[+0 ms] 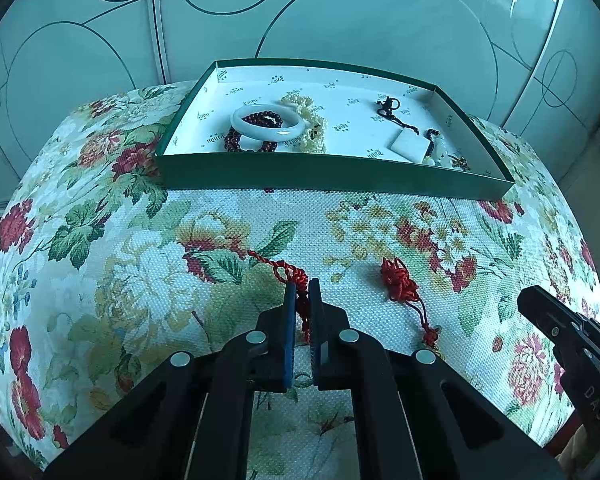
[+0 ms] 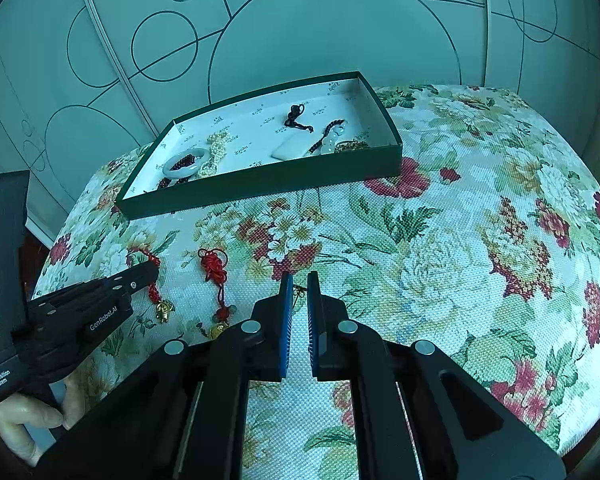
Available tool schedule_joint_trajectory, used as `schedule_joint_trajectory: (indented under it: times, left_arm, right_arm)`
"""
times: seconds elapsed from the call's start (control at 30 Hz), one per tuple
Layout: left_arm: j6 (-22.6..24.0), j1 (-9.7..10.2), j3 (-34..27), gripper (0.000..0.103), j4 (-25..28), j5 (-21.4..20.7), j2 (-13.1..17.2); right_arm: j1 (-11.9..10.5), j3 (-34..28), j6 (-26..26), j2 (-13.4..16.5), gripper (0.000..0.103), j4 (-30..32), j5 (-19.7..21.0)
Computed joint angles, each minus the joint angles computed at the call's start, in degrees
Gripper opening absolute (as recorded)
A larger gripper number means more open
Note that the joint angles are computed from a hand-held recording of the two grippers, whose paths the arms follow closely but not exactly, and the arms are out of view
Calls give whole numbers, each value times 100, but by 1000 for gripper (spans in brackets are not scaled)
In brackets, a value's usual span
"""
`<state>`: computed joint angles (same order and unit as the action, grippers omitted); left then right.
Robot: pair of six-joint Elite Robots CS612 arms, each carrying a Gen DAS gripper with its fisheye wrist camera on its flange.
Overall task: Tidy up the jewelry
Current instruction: 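Carry the gold charm and red-tassel pendant over the green box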
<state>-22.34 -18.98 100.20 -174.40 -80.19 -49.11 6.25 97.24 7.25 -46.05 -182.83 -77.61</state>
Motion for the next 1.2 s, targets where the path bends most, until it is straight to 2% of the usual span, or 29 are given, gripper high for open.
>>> schedule_joint_trajectory:
  times: [0.4,0.73,0.97,1.2]
  left_arm:
    - [115,-22,127,6,-248,-3,-93]
    - [157,50,102,5,-539,-67,-194]
    - [294,139,-142,5,-664,-59,-152]
    - [474,251,-640,5,-732,96,31]
  right_arm:
    - [44,-108,-74,31,7,136,-92]
    - [74,-304,-100,52,7,105,-142]
    - [93,-695,-35,151,7,32,-163]
    - [103,-1411,-2,399,7,140,-174]
